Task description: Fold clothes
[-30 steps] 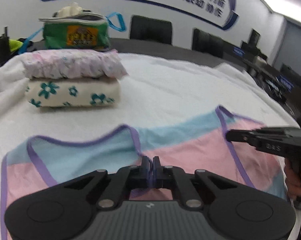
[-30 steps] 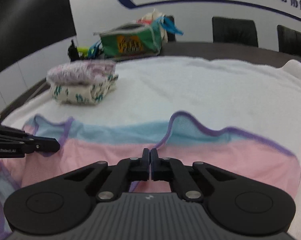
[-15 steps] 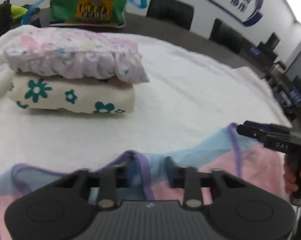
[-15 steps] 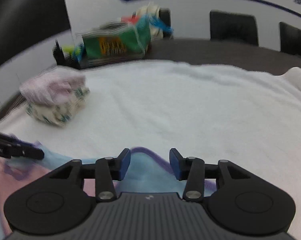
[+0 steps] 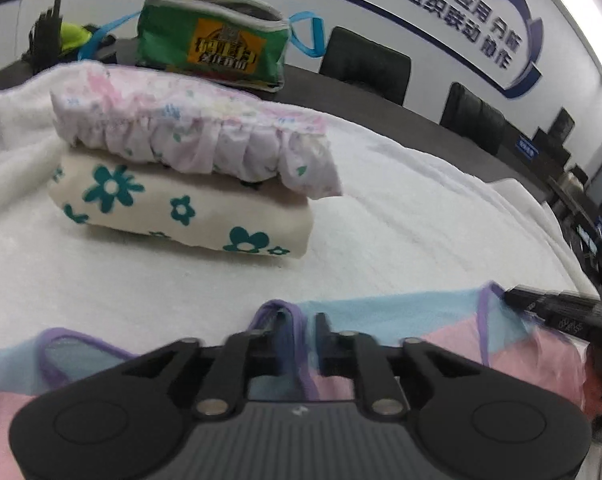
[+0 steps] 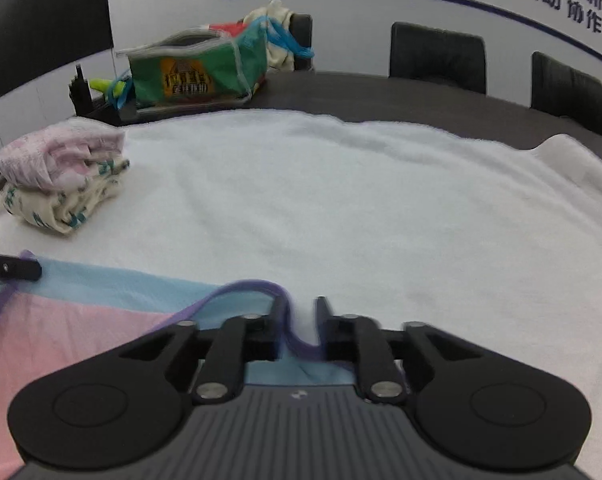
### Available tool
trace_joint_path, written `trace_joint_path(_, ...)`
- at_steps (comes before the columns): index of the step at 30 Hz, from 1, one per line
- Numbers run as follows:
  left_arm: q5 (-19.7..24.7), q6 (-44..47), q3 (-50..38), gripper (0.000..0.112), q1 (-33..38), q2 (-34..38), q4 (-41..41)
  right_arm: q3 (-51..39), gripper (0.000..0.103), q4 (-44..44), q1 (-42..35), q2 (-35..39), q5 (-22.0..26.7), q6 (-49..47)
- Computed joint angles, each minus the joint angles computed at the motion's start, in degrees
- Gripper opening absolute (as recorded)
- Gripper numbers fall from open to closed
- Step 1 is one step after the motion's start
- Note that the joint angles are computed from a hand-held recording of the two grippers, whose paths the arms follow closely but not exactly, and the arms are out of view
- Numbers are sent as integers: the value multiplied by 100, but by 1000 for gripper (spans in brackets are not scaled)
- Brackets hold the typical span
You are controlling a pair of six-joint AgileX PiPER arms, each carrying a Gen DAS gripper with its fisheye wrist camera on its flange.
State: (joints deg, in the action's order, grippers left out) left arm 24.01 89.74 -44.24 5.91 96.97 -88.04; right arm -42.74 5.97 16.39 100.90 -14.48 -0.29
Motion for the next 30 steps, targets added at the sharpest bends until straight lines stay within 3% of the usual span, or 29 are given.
trace_joint_path(2, 341, 60, 441, 30, 269, -648, 495, 785, 36, -984, -224, -797, -240, 766)
trace_joint_path(5, 1710, 930, 1359, 34, 1232, -1599, 1068, 1872, 37, -2350, -531, -2006, -202, 1846)
trace_joint_path(7, 2569, 1349, 1846, 35, 1913, -2027, 1605, 2568, 37, -2611, -372, -2743, -110, 2158)
trace_joint_path(10, 2789, 1312, 2391, 31, 2160, -2197, 1959, 3544, 36, -2902, 335, -3595, -525, 2712)
trace_joint_path(12, 2684, 1214, 2673, 30, 2097, -2248, 1980, 3853, 36, -1968, 1108, -3660, -721, 2023)
trace_joint_path(14, 2393, 830, 2762, 21, 1674, -2252, 1893, 3846, 36, -822, 1726, -3294, -932, 1186)
trace_joint_path(16, 2456, 737, 2812, 22, 1576, -2218, 1727, 3741, 31, 324, 2267, -2893, -1094, 431)
trace_joint_path(22, 2386, 390, 2902, 27, 1436, -2156, 1293, 3698, 18, 1459, 3091, -2262, -1538, -78)
trace_joint_path(24, 2134, 284, 2952, 14, 1250, -2154, 1039, 3726, 14, 1969, 3390, -2159, -1721, -321)
trace_joint_path(25, 2128, 308, 3015, 1, 1279, -2171, 974, 3740, 9, 2222, 3539, -2116, -1817, -433)
trace_joint_path(27, 2254, 469, 3215, 0, 1547, -2292, 883, 3727, 3, 2962, 3858, -2171, -1845, -865)
trace_joint_path(30, 2660, 606, 3617, 0, 2698, -2704, 1187, 3756, 1, 4098, 4227, -2446, -1787, -1723)
